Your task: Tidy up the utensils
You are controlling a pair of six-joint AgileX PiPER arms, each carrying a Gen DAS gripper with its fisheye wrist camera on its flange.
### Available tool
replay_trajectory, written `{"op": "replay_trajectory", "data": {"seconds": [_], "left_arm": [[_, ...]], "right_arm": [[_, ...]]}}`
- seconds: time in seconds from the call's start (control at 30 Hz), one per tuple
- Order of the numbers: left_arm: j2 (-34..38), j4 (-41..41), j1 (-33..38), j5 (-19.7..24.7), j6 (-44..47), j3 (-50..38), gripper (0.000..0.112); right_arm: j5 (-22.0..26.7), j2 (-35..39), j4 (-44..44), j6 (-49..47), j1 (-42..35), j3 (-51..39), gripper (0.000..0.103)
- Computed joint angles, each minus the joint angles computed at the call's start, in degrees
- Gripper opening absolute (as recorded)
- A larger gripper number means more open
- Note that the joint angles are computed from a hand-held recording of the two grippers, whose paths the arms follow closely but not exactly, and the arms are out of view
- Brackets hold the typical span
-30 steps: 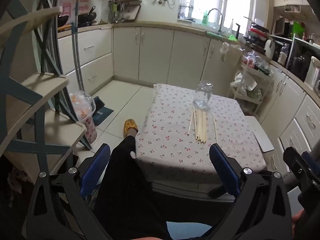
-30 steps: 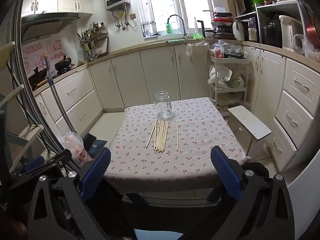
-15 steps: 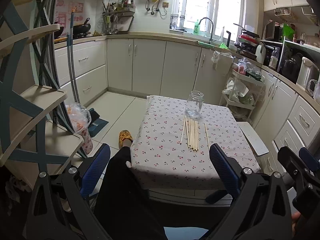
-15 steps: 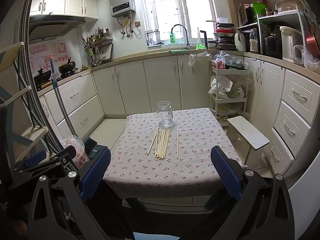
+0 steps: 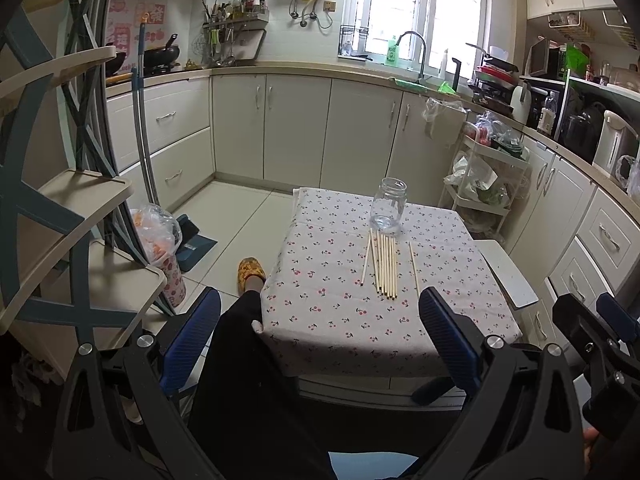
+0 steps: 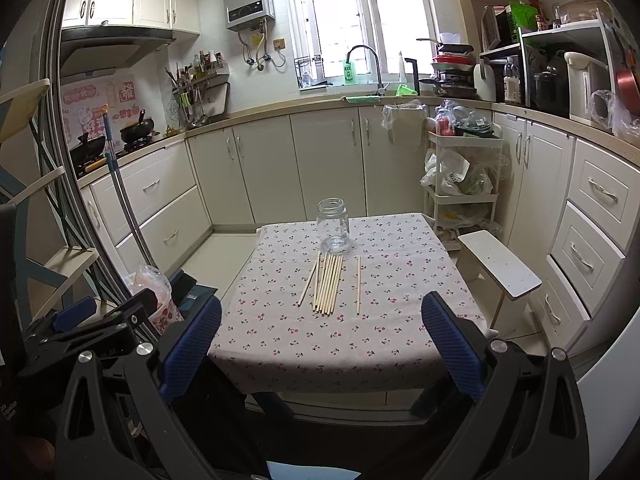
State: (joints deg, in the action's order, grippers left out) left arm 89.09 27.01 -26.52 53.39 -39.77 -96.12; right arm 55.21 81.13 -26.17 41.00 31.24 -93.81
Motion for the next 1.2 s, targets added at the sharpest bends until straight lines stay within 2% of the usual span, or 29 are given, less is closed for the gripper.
{"op": "replay_trajectory", "data": {"seconds": [1.2], "left_arm": [[-0.2,1.0,-0.8,0.1,-1.2,0.6,0.095]], "right_arm": [[-0.2,0.1,-1.7,1.2,1.2,0.6,0.096]]}}
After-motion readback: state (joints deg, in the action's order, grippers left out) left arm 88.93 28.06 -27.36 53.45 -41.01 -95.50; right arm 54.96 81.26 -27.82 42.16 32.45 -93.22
